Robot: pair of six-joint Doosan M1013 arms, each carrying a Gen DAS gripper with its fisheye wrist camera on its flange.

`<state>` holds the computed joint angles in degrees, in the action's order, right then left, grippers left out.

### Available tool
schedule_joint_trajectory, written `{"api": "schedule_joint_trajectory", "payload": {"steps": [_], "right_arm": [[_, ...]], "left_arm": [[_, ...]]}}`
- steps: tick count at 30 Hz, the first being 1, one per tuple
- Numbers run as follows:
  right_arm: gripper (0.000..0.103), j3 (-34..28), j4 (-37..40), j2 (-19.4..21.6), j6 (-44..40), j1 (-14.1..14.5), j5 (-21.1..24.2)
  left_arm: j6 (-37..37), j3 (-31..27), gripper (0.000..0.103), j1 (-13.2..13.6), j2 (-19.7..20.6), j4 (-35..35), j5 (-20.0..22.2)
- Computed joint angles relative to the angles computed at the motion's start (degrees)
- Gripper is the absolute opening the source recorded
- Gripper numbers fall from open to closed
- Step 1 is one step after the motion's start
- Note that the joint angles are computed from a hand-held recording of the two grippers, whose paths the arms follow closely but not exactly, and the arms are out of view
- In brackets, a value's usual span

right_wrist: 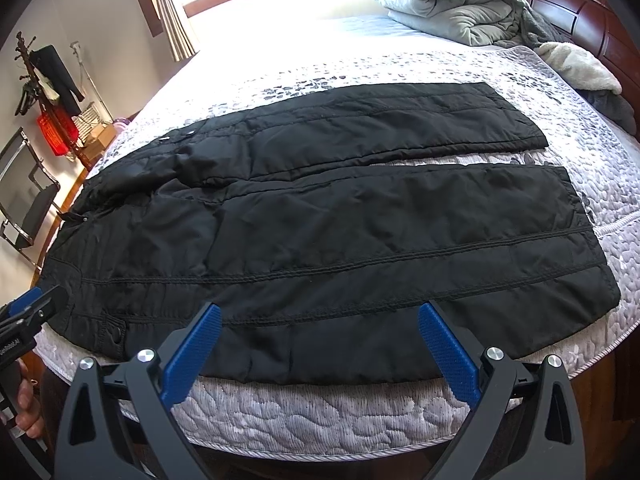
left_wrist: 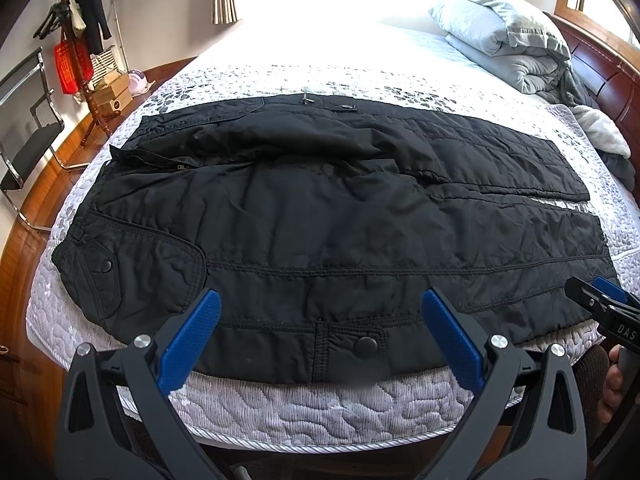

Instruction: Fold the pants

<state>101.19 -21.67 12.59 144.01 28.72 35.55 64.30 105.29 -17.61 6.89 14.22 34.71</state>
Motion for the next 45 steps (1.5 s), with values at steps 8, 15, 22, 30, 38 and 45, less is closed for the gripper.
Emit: {"api": "schedule_joint_trajectory", "payload": {"steps": [8, 15, 22, 30, 38, 45], "right_arm": [[0.099, -0.95, 3.47, 0.39, -5.23, -1.18, -1.13], [0.099, -8.58, 18.29, 4.44, -24.96, -6.22, -0.43], [0.099, -24.28, 36.61, 14.90, -52.15, -12.02, 9.69], [0.099, -47.63, 47.36, 30.50, -70.04, -16.34, 29.91], [0.099, -66.72, 48.20, 42.24, -76.11, -16.94, 44.96], [0.099, -85.27, 45.78, 53.04, -75.71, -16.47, 58.46]], "left_arm": [[3.94, -1.68, 0.100, 0.78, 1.14, -4.17, 0.94], [9.93, -12.42, 0.100, 2.51, 8.30, -10.03, 8.75], [18.29, -29.89, 0.100, 5.56, 20.24, -22.74, 19.99], [29.00, -50.53, 0.100, 6.61, 34.39, -27.41, 32.79], [39.20, -63.26, 0.100, 7.76, 43.08, -32.58, 41.08], [44.74, -68.47, 0.100, 8.09, 46.25, -35.16, 43.27]]}}
